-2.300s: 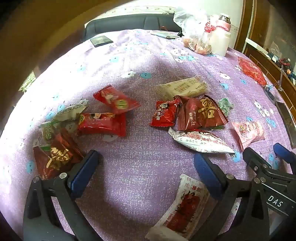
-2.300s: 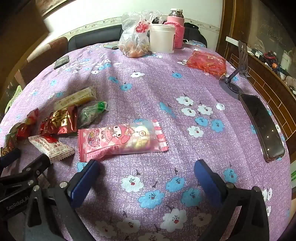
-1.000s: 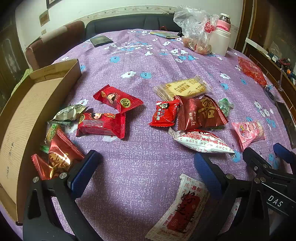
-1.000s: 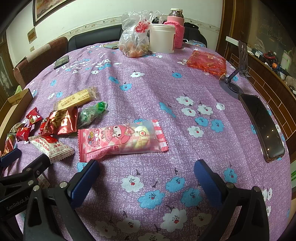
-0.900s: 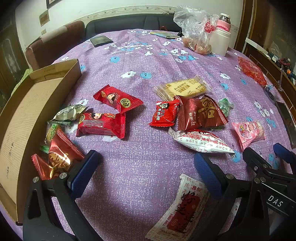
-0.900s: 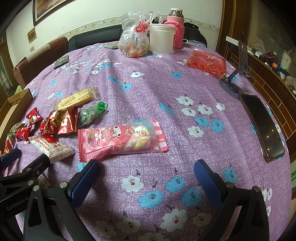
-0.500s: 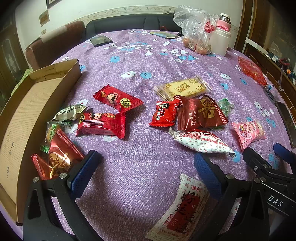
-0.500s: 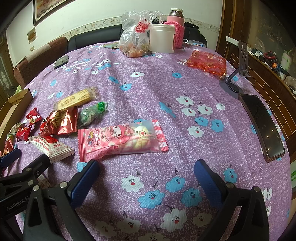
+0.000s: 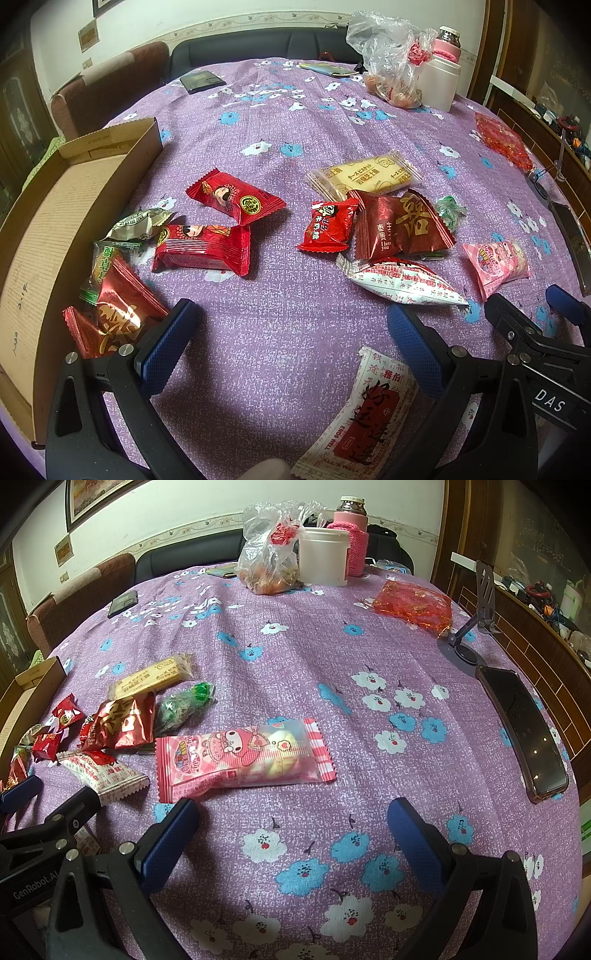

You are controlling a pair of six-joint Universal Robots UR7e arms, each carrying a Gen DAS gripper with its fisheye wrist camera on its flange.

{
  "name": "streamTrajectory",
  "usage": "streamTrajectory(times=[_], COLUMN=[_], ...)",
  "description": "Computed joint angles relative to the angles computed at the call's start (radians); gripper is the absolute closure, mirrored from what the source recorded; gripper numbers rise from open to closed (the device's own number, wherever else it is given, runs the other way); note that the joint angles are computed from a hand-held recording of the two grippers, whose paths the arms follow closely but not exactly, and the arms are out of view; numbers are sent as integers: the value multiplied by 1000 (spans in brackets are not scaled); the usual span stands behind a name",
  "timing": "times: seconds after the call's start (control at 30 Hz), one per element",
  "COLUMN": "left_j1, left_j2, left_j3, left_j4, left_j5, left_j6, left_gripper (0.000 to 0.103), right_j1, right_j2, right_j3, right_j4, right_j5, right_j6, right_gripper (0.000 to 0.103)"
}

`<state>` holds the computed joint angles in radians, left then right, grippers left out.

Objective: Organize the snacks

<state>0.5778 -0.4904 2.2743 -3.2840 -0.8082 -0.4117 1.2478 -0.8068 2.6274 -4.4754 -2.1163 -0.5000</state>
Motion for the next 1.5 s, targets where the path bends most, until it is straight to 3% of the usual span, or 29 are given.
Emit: streamTrajectory(times=[0.8,1.03,1.2,1.37,1.5], left_j1=[-1,13,5,10,9], left_j2=[0,-40,-29,-34,-53], left_j3=[0,-15,0,5,36], left_j4=[2,105,61,54,13], left_j5=[1,-26,-28,-41,-95], left_j6=[-2,-3,13,36,100], left_gripper=[0,0,0,0,3], right_j1=[-1,1,0,31,59], right_j2=[0,0,9,13,9], right_j3=[1,0,5,-6,-4], right_j4=[0,0,-15,11,41], right_j5=[1,-1,-3,-66,-121], right_j6=[0,0,-2,71,126], right_gripper=[0,0,0,0,0])
